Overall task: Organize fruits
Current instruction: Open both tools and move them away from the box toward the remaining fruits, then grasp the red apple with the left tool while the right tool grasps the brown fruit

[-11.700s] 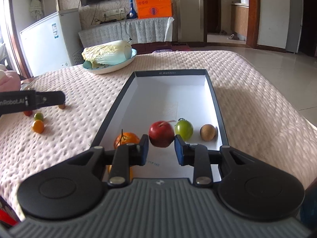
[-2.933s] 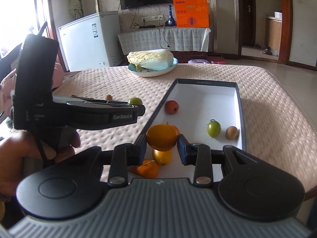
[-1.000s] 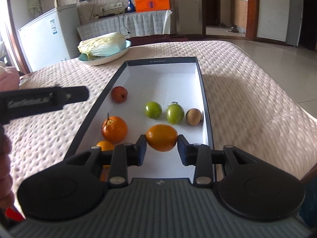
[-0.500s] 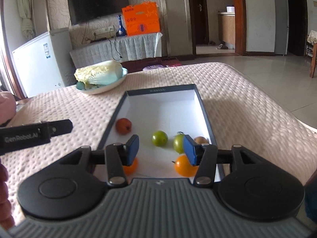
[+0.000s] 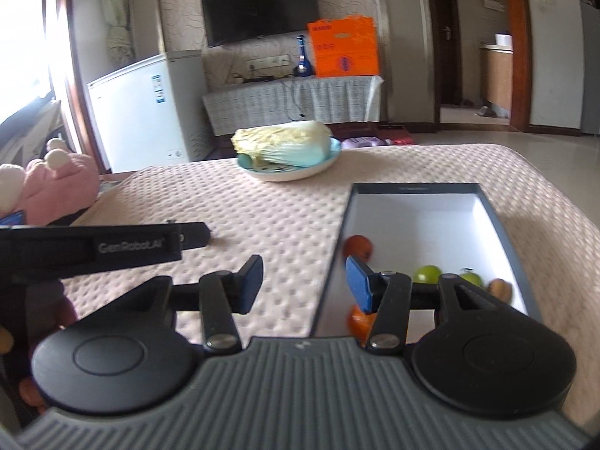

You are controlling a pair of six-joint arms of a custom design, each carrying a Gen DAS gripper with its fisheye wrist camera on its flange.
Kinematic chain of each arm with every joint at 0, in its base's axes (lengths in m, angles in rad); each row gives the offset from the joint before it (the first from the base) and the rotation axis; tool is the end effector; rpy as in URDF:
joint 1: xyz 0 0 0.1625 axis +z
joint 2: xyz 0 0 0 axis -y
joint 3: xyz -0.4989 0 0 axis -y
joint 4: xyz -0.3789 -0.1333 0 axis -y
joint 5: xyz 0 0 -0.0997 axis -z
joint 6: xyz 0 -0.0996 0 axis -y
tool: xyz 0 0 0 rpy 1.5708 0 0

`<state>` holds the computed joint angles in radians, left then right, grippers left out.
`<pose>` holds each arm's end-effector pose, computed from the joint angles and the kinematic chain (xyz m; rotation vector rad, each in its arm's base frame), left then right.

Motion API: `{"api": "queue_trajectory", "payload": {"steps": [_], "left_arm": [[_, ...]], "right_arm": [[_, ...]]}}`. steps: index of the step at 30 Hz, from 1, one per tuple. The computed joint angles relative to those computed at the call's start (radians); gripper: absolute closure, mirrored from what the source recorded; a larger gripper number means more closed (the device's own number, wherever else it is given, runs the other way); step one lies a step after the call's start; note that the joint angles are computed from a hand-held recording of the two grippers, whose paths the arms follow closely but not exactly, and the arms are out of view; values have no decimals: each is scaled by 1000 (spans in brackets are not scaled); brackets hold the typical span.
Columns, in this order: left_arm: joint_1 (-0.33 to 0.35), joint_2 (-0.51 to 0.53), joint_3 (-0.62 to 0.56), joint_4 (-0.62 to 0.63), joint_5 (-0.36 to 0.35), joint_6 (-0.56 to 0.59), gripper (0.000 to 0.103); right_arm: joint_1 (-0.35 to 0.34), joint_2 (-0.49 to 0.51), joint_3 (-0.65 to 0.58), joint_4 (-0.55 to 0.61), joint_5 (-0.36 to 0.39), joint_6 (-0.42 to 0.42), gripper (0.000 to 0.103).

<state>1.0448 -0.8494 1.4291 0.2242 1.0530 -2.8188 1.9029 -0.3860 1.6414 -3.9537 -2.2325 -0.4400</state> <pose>-0.1608 -0.6406 0.1981 0.7881 2.3945 -1.0733 0.2943 -0.6321 0.0465 0.3719 -2.1378 1.2993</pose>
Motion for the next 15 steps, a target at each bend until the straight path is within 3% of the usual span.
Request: {"api": "queue_trajectory", "payload": {"steps": [11,15], "left_arm": [[87,-41,-51,33,-51,20,50],[125,-44,-86,47,-65,20,50]], "right_arm": [[17,80,-121,118,39,-18,52],[17,108,-177,183,55,21,52]]}}
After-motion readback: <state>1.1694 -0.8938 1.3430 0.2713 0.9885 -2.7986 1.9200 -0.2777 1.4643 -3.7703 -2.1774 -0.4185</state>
